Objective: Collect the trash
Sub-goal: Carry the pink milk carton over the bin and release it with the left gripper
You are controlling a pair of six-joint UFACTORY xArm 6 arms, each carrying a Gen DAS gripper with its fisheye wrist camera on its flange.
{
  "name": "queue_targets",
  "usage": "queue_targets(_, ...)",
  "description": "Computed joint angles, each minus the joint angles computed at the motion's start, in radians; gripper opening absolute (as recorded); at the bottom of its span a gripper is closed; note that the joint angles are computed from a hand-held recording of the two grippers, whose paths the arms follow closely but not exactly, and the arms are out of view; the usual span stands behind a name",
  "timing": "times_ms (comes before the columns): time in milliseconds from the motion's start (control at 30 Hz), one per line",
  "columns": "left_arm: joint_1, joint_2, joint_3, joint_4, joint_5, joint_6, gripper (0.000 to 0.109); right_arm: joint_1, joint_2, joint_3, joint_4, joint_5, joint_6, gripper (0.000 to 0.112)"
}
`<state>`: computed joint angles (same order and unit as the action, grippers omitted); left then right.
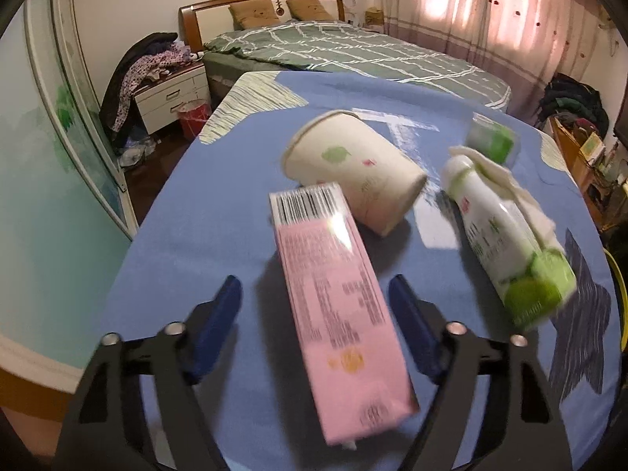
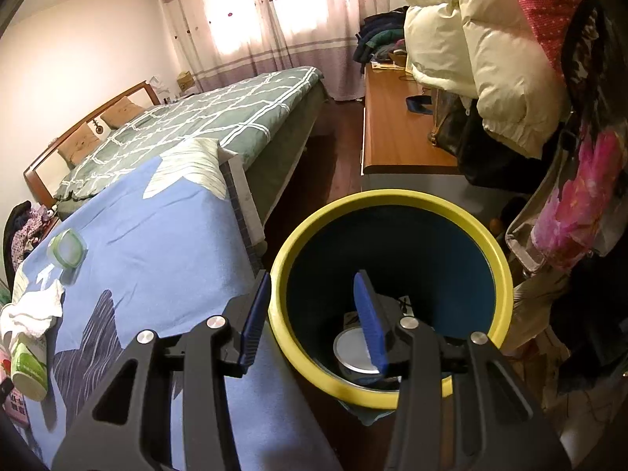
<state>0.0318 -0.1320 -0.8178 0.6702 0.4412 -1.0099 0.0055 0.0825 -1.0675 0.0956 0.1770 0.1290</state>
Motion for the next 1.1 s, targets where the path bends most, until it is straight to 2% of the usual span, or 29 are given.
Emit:
queue_targets(33, 0.008, 0.013, -0.011, -0.022, 0.000, 0.020, 0.063, 0.000, 0.001, -0.001, 0.008, 0.000, -0.006, 0.042)
queue_targets(100, 0.020, 0.039, -0.027, -0.093, -0.011, 0.091, 0.046, 0.002, 0.002, 0.000, 0.038, -0.002, -0.033, 0.042)
queue_targets(133, 0.022, 0.040, -0.027, -0.117, -0.017, 0.122, 0.045, 0.003, 0.002, -0.001, 0.045, -0.002, -0.039, 0.042)
queue_targets(267, 0.011, 0.002, 0.005, -0.113, -0.018, 0.166, 0.044, 0.007, 0.004, -0.005, 0.077, 0.005, -0.068, 0.042)
queue_targets(400, -0.018, -0.092, 0.072, -0.139, -0.047, 0.205, 0.044, 0.009, -0.004, 0.008, 0.101, -0.018, -0.083, 0.042)
queue_targets(600, -0.129, -0.145, 0.063, -0.209, -0.093, 0.307, 0.044, -0.005, -0.031, 0.035, 0.086, -0.029, -0.087, 0.043)
queue_targets(667, -0.174, -0.119, 0.022, -0.252, -0.114, 0.377, 0.044, -0.018, -0.046, 0.048, 0.046, -0.029, -0.068, 0.044)
queue_targets(833, -0.310, 0.052, -0.161, -0.407, -0.147, 0.582, 0.044, -0.055, -0.090, 0.088, 0.044, -0.037, -0.094, 0.048)
queue_targets(967, -0.415, 0.237, -0.373, -0.614, -0.112, 0.812, 0.044, -0.097, -0.136, 0.136, 0.017, -0.051, -0.093, 0.050)
queue_targets(1100, -0.489, 0.424, -0.612, -0.660, -0.043, 0.877, 0.044, -0.140, -0.173, 0.179, 0.008, -0.059, -0.084, 0.053)
